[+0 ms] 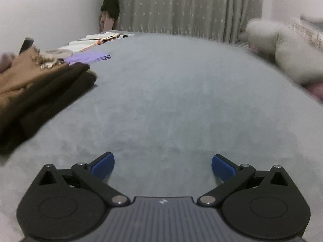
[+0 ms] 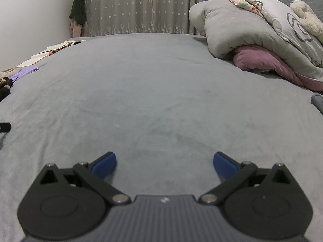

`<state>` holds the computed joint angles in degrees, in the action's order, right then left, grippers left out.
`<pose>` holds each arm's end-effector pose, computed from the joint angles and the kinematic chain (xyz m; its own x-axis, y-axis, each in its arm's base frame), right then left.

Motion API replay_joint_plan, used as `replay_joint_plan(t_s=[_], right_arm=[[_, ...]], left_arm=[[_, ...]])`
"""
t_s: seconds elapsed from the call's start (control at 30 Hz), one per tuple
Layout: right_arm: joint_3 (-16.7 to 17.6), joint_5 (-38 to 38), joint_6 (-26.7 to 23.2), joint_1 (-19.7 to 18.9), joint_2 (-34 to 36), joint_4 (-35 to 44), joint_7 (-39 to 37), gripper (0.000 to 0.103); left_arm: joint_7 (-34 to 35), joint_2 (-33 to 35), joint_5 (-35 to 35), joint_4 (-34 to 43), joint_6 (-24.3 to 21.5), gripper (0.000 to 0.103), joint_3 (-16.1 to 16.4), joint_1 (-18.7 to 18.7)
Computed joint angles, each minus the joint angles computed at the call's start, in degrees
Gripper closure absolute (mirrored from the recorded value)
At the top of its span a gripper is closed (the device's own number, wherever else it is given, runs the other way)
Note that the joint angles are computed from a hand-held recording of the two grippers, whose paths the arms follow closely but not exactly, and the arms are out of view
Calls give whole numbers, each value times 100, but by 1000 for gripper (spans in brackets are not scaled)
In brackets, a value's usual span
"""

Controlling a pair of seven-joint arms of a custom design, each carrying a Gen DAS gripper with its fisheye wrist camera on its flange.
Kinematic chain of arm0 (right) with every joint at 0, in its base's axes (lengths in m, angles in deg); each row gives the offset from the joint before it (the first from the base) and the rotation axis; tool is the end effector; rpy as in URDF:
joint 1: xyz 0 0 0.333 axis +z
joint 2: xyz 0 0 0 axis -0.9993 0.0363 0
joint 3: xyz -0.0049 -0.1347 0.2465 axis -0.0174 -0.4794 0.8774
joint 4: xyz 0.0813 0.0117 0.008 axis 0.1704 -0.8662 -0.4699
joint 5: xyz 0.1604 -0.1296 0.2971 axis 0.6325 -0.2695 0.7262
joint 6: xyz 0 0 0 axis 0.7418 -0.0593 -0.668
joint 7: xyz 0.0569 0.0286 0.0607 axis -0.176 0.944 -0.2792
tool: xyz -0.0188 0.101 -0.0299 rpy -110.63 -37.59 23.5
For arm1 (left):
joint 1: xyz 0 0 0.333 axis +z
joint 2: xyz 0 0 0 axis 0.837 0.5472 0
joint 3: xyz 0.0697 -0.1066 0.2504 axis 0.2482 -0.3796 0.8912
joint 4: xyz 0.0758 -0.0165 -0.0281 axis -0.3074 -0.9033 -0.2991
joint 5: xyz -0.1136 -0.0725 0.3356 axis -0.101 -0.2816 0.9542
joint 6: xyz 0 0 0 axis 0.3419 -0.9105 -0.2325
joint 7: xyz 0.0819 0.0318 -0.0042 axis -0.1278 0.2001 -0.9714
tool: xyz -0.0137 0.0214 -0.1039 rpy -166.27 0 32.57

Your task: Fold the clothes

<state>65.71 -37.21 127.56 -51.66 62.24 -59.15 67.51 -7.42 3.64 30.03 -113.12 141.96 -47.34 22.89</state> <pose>0.6186 0.2572 0.3412 0.3430 -0.9386 0.0367 -0.5918 -0.2462 -0.7676 0.5318 -0.3972 0.3311 0.4415 -0.8951 0.0626 -0.5319 -0.3173 -0.7851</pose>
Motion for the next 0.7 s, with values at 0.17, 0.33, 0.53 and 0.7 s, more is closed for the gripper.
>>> replay_joint_plan(t_s=[0.17, 0.33, 0.53, 0.7], right_arm=[[30, -2, 20, -30, 0, -9, -23, 0], [74, 14, 15, -78, -2, -1, -63, 0], [-15, 21, 9, 31, 18, 5, -8, 0], [-58, 2, 12, 70, 19, -8, 17, 0]], left_arm=[[728, 364, -292, 600, -557, 0, 9, -160], [568, 254, -272, 414, -374, 0, 52, -136], [647, 354, -305, 576, -489, 0, 55, -199], [657, 378, -289, 619, -514, 0, 63, -283]])
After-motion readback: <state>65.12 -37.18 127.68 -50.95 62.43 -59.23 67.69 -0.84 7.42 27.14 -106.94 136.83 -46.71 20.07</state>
